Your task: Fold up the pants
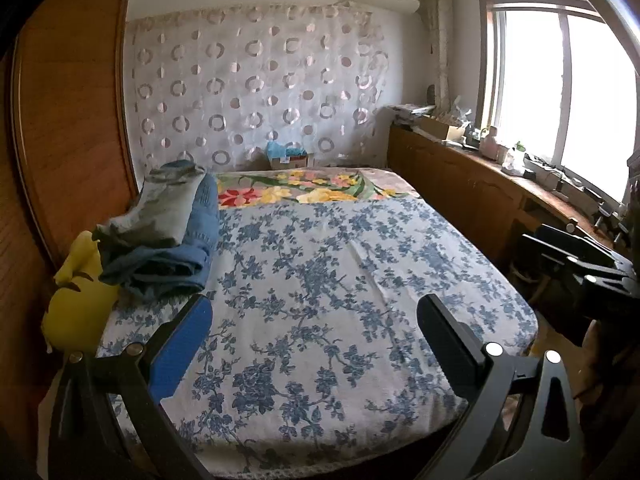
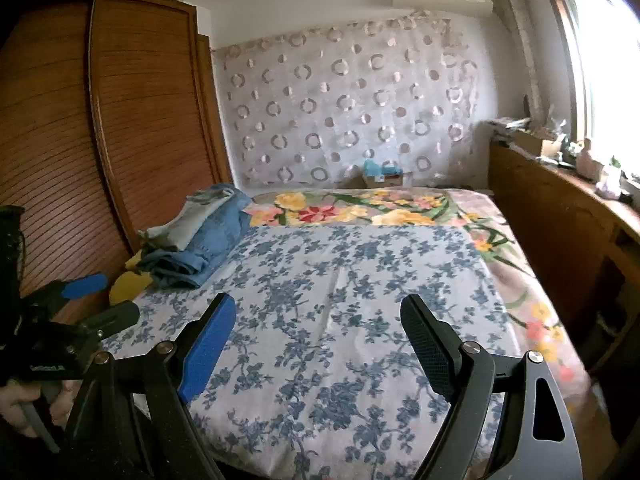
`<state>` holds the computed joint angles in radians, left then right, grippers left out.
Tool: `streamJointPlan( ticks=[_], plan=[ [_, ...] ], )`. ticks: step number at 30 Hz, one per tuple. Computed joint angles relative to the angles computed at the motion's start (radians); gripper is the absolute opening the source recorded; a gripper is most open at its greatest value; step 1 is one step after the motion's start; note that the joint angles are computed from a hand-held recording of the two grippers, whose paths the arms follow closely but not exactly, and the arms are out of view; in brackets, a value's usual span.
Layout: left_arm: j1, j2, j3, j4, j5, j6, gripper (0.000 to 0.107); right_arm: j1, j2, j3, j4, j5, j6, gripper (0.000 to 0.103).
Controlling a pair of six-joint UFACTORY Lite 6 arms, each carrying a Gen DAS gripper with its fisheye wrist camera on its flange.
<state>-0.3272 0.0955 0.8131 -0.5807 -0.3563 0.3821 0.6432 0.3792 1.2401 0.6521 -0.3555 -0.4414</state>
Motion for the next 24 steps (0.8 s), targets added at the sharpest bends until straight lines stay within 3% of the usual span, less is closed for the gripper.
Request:
streamJointPlan(
  ticks=[14, 24],
  plan=[
    [-0.069, -0.209, -0.044, -0.41, 0.013, 0.395, 0.102, 0.049, -0.152, -0.15, 0.055, -0.094, -0.055, 0.086],
    [-0.062, -0.289, -0.102, -0.48, -0.023, 0.451, 0.102, 0.07, -0.179, -0.193, 0.11, -0.157, -0.106, 0.086]
  ],
)
